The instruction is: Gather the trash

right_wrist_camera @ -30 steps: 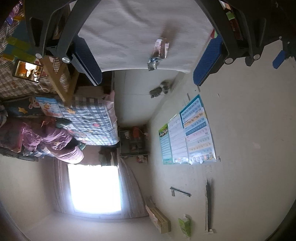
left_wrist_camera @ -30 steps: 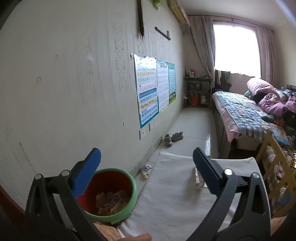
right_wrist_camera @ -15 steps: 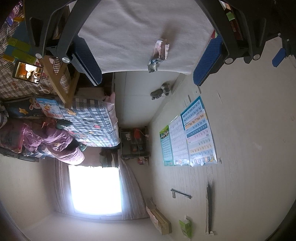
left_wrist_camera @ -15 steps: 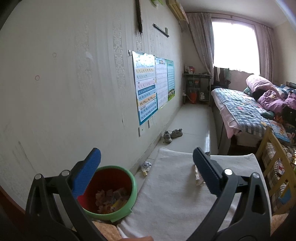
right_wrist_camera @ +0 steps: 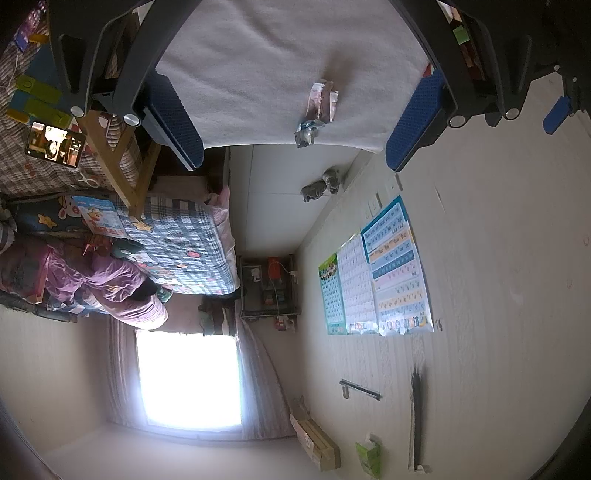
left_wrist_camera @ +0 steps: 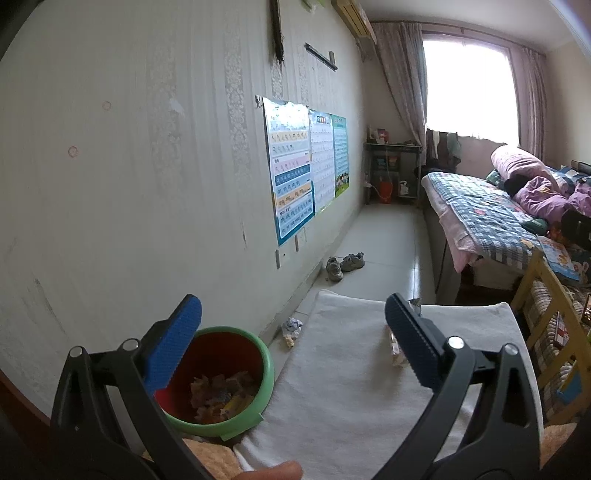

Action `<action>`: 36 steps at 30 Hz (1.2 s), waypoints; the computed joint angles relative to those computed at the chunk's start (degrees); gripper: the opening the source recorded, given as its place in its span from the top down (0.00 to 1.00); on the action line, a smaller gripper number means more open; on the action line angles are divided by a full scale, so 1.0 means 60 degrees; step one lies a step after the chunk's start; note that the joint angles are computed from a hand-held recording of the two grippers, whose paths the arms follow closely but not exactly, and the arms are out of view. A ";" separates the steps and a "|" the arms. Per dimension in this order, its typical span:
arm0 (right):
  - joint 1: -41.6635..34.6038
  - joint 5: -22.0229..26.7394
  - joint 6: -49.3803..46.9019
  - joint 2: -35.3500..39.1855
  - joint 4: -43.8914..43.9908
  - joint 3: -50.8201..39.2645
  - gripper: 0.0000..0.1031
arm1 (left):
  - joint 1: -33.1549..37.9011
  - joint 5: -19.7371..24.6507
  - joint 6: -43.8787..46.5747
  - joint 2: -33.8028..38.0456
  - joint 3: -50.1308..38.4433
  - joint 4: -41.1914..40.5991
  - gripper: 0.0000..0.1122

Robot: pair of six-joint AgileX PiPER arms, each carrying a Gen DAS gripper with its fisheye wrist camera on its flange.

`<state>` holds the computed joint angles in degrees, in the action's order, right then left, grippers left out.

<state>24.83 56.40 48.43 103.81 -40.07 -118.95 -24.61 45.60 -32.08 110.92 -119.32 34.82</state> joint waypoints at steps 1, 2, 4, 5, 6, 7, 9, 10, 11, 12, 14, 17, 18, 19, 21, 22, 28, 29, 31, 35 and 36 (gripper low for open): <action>-0.0007 -0.0010 0.0004 -0.0033 0.0021 0.0056 0.07 | 0.0000 0.0014 -0.0010 0.0005 -0.0007 -0.0024 0.13; -0.0036 -0.0090 0.0042 -0.0103 0.0019 0.0215 0.07 | 0.0013 0.0026 0.0016 0.0008 -0.0031 -0.0065 0.13; -0.0038 -0.0129 0.0081 -0.0186 -0.0013 0.0349 0.07 | 0.0058 0.0027 0.0040 -0.0007 -0.0025 -0.0152 0.13; -0.0049 -0.0113 0.0031 -0.0137 0.0026 0.0269 0.07 | 0.0061 0.0040 0.0027 -0.0006 -0.0030 -0.0169 0.13; -0.0053 -0.0109 0.0012 -0.0136 0.0046 0.0261 0.07 | 0.0097 0.0047 0.0083 0.0001 -0.0060 -0.0233 0.13; -0.0058 -0.0117 0.0010 -0.0168 0.0055 0.0309 0.07 | 0.0100 0.0046 0.0102 0.0002 -0.0061 -0.0246 0.13; -0.0041 -0.0074 -0.0006 -0.0117 0.0048 0.0216 0.07 | 0.0102 0.0035 0.0105 -0.0018 -0.0027 -0.0242 0.13; -0.0040 -0.0082 0.0003 -0.0156 0.0036 0.0270 0.07 | 0.0095 0.0038 0.0112 -0.0025 -0.0020 -0.0248 0.13; -0.0034 -0.0061 0.0003 -0.0103 0.0037 0.0188 0.07 | 0.0088 0.0022 0.0090 -0.0050 0.0031 -0.0236 0.13; -0.0039 -0.0062 -0.0009 -0.0105 0.0056 0.0185 0.07 | 0.0083 0.0024 0.0098 -0.0060 0.0039 -0.0251 0.13; -0.0038 -0.0051 -0.0015 -0.0096 0.0059 0.0166 0.07 | 0.0106 0.0014 0.0148 -0.0068 0.0043 -0.0314 0.13; -0.0046 -0.0061 -0.0023 -0.0149 0.0077 0.0236 0.07 | 0.0127 0.0022 0.0219 -0.0099 0.0077 -0.0385 0.13; -0.0081 -0.0074 -0.0072 -0.0133 0.0118 0.0207 0.07 | 0.0122 0.0059 0.0238 -0.0084 0.0045 -0.0405 0.13; -0.0091 -0.0107 -0.0058 -0.0190 0.0119 0.0307 0.07 | 0.0113 0.0116 0.0256 -0.0073 0.0004 -0.0430 0.13; -0.0112 -0.0183 -0.0030 -0.0260 0.0110 0.0464 0.07 | 0.0123 0.0170 0.0312 -0.0068 -0.0049 -0.0495 0.13; -0.0114 -0.0180 -0.0040 -0.0250 0.0118 0.0445 0.07 | 0.0122 0.0210 0.0358 -0.0048 -0.0111 -0.0531 0.13; -0.0126 -0.0214 -0.0034 -0.0356 0.0133 0.0614 0.07 | 0.0087 0.0271 0.0507 -0.0040 -0.0179 -0.0626 0.13; -0.0155 -0.0271 -0.0036 -0.0386 0.0153 0.0705 0.07 | 0.0111 0.0288 0.0551 -0.0029 -0.0205 -0.0681 0.13; -0.0173 -0.0364 0.0010 -0.0500 0.0141 0.0951 0.07 | 0.0134 0.0314 0.0568 -0.0023 -0.0223 -0.0730 0.13; -0.0248 -0.0475 -0.0079 -0.0607 0.0251 0.1167 0.07 | 0.0132 0.0367 0.0610 0.0027 -0.0308 -0.0751 0.13; -0.0280 -0.0479 -0.0151 -0.0600 0.0318 0.1150 0.07 | 0.0125 0.0394 0.0623 0.0044 -0.0338 -0.0756 0.13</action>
<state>23.15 53.52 47.53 100.21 -38.16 -112.05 -23.86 47.96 -28.34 111.18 -121.35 30.28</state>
